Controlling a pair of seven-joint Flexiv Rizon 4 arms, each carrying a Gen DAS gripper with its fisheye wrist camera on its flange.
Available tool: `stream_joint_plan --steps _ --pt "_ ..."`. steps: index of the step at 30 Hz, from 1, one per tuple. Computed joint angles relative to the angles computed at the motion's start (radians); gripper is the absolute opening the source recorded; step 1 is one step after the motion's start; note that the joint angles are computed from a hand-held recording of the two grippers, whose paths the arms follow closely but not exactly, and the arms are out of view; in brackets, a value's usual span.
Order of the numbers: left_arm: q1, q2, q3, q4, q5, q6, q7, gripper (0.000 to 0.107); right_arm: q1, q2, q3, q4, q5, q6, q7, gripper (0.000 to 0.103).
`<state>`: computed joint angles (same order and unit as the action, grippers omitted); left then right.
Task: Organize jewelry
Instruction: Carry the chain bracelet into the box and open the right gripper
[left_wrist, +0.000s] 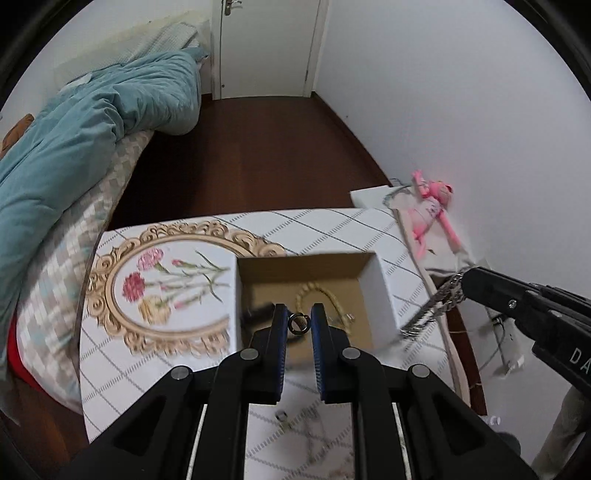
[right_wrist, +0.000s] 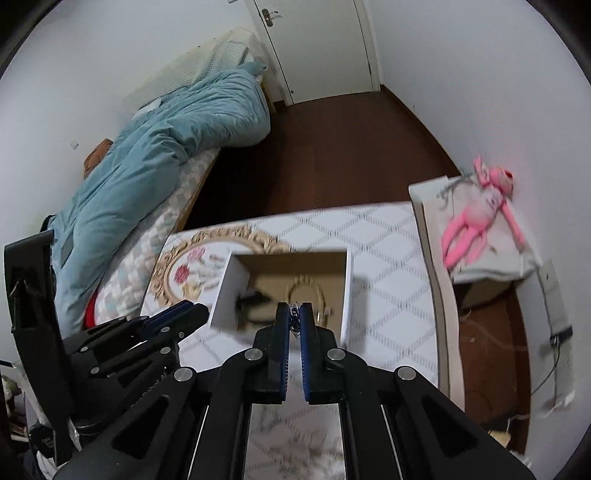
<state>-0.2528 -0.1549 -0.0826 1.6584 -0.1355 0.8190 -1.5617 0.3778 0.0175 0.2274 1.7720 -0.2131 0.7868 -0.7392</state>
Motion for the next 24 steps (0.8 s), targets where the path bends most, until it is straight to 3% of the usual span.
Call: stream_joint_plan --steps 9,14,15,17,18,19,20,21,23,24 --pt "0.013 -0.172 0.017 -0.187 0.058 -0.117 -0.013 0.011 -0.015 -0.182 -0.048 -0.156 0.052 -0.057 -0.087 0.005" --pt "0.001 -0.222 0.033 -0.248 0.089 -0.179 -0.059 0.015 -0.013 -0.258 -0.055 -0.204 0.055 -0.1 -0.132 0.006" --pt "0.001 -0.226 0.034 -0.249 0.091 -0.176 -0.062 0.019 -0.016 -0.271 -0.053 -0.219 0.074 -0.124 -0.141 0.006" --pt "-0.01 -0.232 0.046 -0.262 0.124 -0.182 -0.083 0.042 -0.017 -0.29 -0.054 -0.235 0.092 -0.158 -0.147 0.006" --pt "-0.016 -0.236 0.05 -0.271 0.142 -0.185 -0.093 0.061 -0.014 -0.29 -0.057 -0.231 0.083 -0.164 -0.143 0.007" --pt "-0.022 -0.233 0.058 -0.266 0.165 -0.171 -0.103 0.07 -0.009 -0.288 -0.061 -0.224 0.064 -0.17 -0.134 0.009" --pt "-0.023 -0.231 0.059 -0.263 0.175 -0.159 -0.104 0.071 -0.006 -0.283 -0.063 -0.214 0.051 -0.169 -0.127 0.011" --pt "-0.025 -0.227 0.061 -0.257 0.187 -0.15 -0.106 0.072 -0.004 -0.279 -0.064 -0.206 0.039 -0.168 -0.121 0.017" --pt "-0.028 -0.22 0.068 -0.247 0.207 -0.14 -0.121 0.084 0.004 -0.264 -0.067 -0.179 0.001 -0.167 -0.098 0.03" --pt "-0.027 -0.214 0.068 -0.236 0.211 -0.126 -0.126 0.095 0.009 -0.259 -0.07 -0.17 -0.023 -0.173 -0.086 0.042"
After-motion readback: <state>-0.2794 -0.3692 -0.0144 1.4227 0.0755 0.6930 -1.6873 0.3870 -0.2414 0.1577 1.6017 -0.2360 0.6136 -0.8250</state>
